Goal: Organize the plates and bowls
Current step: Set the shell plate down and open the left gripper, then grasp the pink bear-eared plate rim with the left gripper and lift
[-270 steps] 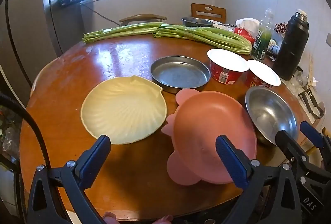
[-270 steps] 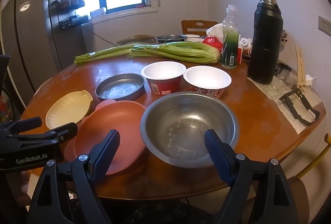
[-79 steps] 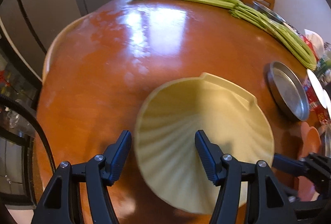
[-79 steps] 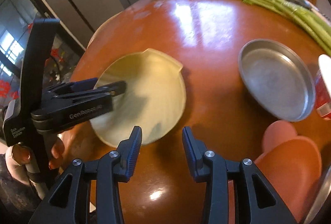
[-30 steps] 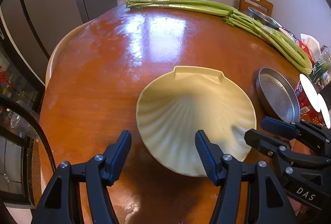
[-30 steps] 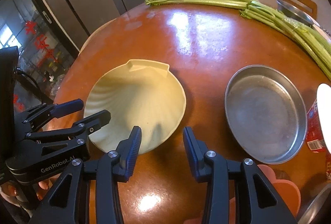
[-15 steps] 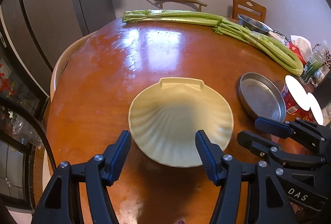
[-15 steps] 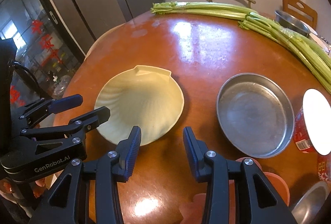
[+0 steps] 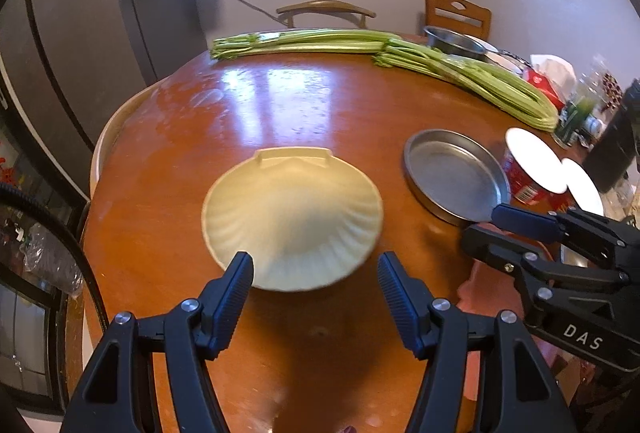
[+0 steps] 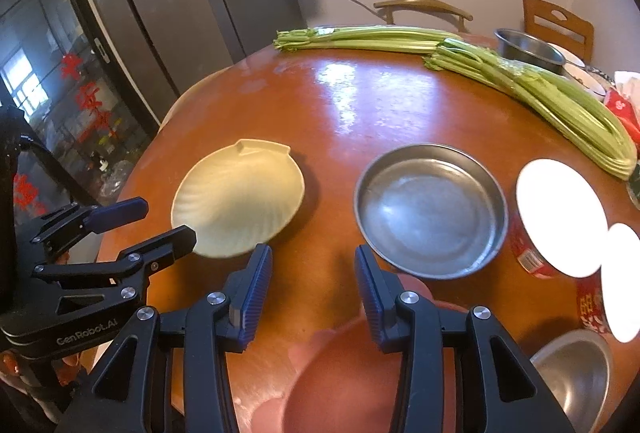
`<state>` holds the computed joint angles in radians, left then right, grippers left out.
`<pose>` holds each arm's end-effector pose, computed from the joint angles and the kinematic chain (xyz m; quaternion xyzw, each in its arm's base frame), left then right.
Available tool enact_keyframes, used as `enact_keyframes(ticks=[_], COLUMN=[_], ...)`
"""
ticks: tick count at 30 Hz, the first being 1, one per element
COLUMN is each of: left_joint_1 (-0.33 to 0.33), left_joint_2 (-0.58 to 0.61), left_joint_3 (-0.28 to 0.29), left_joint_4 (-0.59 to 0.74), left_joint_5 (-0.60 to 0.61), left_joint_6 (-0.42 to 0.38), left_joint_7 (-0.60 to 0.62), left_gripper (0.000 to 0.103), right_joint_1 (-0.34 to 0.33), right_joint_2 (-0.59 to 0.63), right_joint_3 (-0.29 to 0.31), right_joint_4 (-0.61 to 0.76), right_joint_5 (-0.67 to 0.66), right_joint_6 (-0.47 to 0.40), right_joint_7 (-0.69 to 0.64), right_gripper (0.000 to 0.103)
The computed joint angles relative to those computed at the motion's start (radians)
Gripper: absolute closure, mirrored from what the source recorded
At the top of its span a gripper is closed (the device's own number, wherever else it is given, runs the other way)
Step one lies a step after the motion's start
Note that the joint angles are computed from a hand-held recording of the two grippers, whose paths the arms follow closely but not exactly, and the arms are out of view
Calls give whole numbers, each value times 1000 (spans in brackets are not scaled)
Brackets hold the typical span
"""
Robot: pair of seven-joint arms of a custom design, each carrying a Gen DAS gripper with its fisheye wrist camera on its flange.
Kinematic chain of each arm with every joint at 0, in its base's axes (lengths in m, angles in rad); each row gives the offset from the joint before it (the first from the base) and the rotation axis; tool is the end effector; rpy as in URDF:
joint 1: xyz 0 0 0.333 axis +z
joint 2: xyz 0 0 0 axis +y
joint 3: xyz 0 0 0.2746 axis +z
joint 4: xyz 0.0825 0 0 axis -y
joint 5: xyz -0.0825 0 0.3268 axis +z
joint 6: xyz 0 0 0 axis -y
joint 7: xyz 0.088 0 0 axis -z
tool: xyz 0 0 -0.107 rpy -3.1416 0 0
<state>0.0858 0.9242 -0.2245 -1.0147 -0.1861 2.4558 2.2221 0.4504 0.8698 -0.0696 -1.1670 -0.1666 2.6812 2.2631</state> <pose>0.7319 -0.0340 0.3511 -0.4698 0.8298 -0.2611 0.1500 0.6654 0.2918 0.3414 -0.6187 0.7151 -0.1551 0.2860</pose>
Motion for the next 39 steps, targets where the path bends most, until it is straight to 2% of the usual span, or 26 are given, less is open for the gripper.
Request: enact_keyframes(ticks=[4, 9, 12, 17, 24, 29, 34, 39], left_joint_1=[13, 26, 27, 22, -3, -19, -33, -52], left_joint_2=[-98, -188, -223, -250, -268, -249, -238, -214], left_joint_3=[-21, -39, -46, -46, -31, -20, -16, -2], left_joint_4=[-184, -355, -419, -477, -526, -504, -498, -474], left_joint_5=[-20, -53, -65, -85, -77, -65, -50, -21], left_joint_6=[69, 114, 126, 110, 84, 51, 26, 22], left_joint_7=[33, 73, 99, 120, 119, 95, 85, 57], left_gripper=[38, 38, 38, 38, 38, 38, 38, 38], right_joint_1=[11, 23, 22, 14, -8, 9, -31, -38], right_joint_2=[-79, -164, -211, -251, -253, -223, -186, -158], right_joint_3=[-17, -47, -59, -64, -44, -67, -25, -19], right_joint_4=[-143, -298, -391, -469, -482, -433, -374, -333], right_joint_5=[-22, -55, -68, -88, -99, -140, -126, -117], right_joint_6=[68, 134, 178, 196, 175, 110, 64, 40], right_joint_7=[18, 53, 80, 94, 47, 27, -47, -103], right_gripper=[58, 58, 58, 58, 58, 58, 58, 57])
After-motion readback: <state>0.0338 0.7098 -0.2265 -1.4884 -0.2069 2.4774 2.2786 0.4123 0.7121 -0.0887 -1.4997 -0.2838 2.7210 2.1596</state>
